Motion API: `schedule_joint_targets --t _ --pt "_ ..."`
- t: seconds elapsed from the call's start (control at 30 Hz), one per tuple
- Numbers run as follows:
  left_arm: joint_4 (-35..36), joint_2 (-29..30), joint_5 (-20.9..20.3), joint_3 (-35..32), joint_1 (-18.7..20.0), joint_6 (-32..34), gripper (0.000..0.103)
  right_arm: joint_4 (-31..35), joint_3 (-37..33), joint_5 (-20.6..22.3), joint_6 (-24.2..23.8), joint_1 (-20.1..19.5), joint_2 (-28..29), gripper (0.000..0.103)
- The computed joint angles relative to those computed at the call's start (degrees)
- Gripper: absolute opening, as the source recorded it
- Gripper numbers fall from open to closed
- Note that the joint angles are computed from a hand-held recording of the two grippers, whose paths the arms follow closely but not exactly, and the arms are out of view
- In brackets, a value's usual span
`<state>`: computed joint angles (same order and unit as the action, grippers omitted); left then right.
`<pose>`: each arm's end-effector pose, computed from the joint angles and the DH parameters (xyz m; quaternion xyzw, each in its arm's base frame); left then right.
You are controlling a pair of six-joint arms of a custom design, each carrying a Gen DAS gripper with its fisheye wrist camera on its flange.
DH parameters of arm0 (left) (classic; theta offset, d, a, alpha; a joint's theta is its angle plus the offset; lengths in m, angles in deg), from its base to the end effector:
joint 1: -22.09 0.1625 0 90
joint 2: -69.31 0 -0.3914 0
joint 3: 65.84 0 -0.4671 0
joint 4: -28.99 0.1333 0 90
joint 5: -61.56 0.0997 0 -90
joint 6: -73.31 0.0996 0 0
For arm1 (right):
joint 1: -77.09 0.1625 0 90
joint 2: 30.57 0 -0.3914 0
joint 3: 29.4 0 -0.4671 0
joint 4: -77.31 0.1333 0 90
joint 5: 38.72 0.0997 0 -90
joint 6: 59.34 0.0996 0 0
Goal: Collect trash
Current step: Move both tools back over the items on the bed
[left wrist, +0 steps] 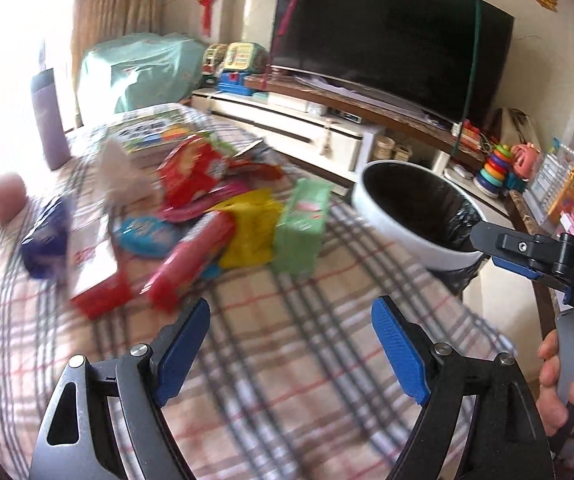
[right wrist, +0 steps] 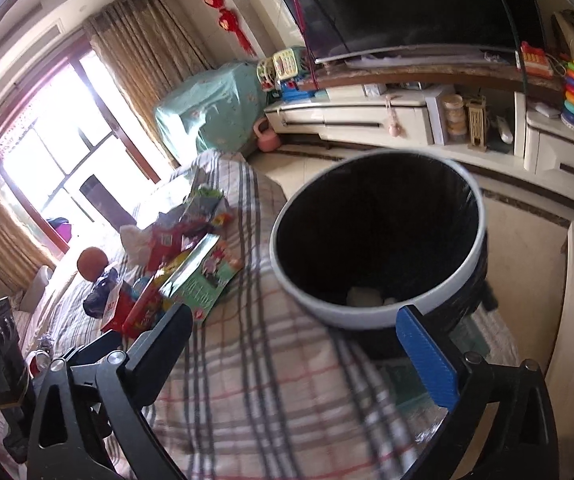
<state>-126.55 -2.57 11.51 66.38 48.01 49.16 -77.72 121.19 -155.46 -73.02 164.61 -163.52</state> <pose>-0.3267 -0.3781 0.0616 0.3060 0.8877 -0.2682 0.2153 0.0749 -0.3150 0.3206 -0.0055 -0.8957 0.3573 0.2646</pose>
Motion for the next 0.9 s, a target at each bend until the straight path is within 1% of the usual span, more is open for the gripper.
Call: schedule_joint_targets --t 0.07,0.2,0.23,0.37,0.47,0.57,0.73,0.77,0.83,0.9 --pt "1.91 -2.42 0.93 1.67 -0.92 -2.16 0.083 1.0 0.31 0.51 0.87 0.55 0.66 0.102" --pt "6.13 -6.09 3.14 3.96 -2.51 -6.03 0.083 -0.12 0.85 -0.78 1.98 2.14 3.48 0.102" --pt "6.84 -6.31 3.3 3.43 -2.09 -6.14 0.083 -0.43 0.98 -0.63 1.82 2.29 4.17 0.102" --pt "10.08 -8.82 3.85 4.51 -2.55 -9.55 0.083 -1.84 1.8 -0.14 1.29 2.87 6.1 0.102" --pt "11.14 -8.9 3.81 3.84 -2.09 -9.72 0.083 -4.92 2.23 -0.68 0.19 3.69 8.66 0.102" --pt "11.74 -8.3 2.95 2.39 -1.07 -6.48 0.083 -7.83 2.4 -0.47 -0.85 3.94 11.14 0.102" --pt "9.75 -6.18 2.98 -0.04 1.41 3.01 0.083 -10.32 2.04 1.83 -2.14 3.74 14.05 0.102" --pt "9.26 -5.59 2.98 -0.52 1.93 4.57 0.083 -10.31 1.73 1.89 -1.65 3.74 14.84 0.102" --pt "8.03 -3.81 2.59 -2.12 4.0 8.63 0.083 -9.57 0.55 0.34 0.36 4.09 16.99 0.102" --pt "6.53 -2.13 3.21 -3.3 5.11 11.4 0.083 -8.95 -0.41 -0.1 1.56 3.82 18.62 0.102"
